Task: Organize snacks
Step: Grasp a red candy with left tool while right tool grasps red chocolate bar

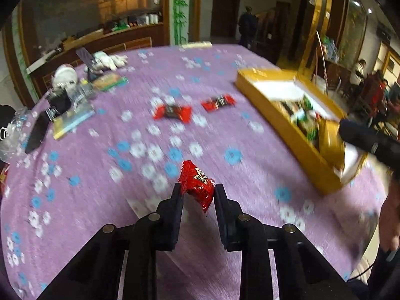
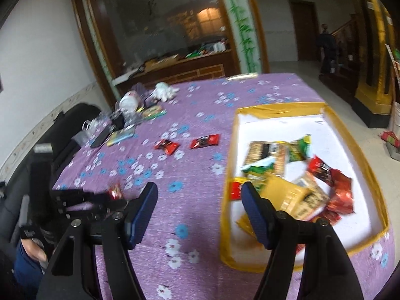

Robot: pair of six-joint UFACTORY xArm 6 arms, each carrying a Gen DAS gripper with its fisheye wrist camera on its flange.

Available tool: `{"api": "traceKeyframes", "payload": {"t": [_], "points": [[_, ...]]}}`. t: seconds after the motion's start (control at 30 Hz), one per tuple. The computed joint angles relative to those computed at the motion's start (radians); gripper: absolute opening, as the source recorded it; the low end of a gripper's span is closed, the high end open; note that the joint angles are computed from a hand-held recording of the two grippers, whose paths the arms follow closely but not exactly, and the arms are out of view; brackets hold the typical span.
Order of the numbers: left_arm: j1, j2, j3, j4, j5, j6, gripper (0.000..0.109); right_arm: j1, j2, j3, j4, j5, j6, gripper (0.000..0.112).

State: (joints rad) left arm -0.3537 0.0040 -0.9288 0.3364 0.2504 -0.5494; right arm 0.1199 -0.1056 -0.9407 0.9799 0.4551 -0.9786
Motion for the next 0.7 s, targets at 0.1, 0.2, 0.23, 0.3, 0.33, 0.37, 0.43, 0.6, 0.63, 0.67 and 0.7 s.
{"api": "traceKeyframes", "payload": {"t": [0.1, 0.2, 0.23, 0.3, 0.33, 0.37, 0.43, 0.6, 0.63, 0.67, 0.7], "points": [[0.029, 0.015, -0.053, 0.1, 0.012, -0.098, 0.026, -0.006, 0.066, -0.106, -0.06, 0.124, 0.055, 0.064], [0.068, 0.058, -0.121, 0.159, 0.0, -0.171, 0.026, -0.001, 0.185, -0.277, -0.137, 0.239, 0.157, 0.064], [0.079, 0.071, -0.14, 0.193, -0.001, -0.206, 0.026, 0.003, 0.224, -0.331, -0.161, 0.262, 0.184, 0.064], [0.112, 0.107, -0.182, 0.285, -0.005, -0.313, 0.026, 0.015, 0.333, -0.474, -0.235, 0.331, 0.268, 0.064], [0.128, 0.122, -0.191, 0.293, -0.014, -0.336, 0.026, 0.019, 0.372, -0.526, -0.253, 0.363, 0.289, 0.064], [0.146, 0.135, -0.195, 0.301, -0.031, -0.361, 0.026, 0.027, 0.43, -0.597, -0.281, 0.397, 0.319, 0.063], [0.19, 0.154, -0.175, 0.309, -0.097, -0.41, 0.026, 0.047, 0.523, -0.701, -0.341, 0.408, 0.386, 0.063], [0.247, 0.179, -0.169, 0.358, -0.13, -0.481, 0.026, 0.09, 0.722, -0.962, -0.433, 0.498, 0.439, 0.063], [0.253, 0.173, -0.164, 0.367, -0.139, -0.494, 0.026, 0.105, 0.777, -1.039, -0.463, 0.521, 0.451, 0.063], [0.257, 0.169, -0.166, 0.418, -0.134, -0.539, 0.026, 0.115, 0.815, -1.088, -0.488, 0.524, 0.477, 0.063], [0.26, 0.165, -0.164, 0.447, -0.134, -0.565, 0.026, 0.124, 0.851, -1.137, -0.509, 0.533, 0.499, 0.063]]}}
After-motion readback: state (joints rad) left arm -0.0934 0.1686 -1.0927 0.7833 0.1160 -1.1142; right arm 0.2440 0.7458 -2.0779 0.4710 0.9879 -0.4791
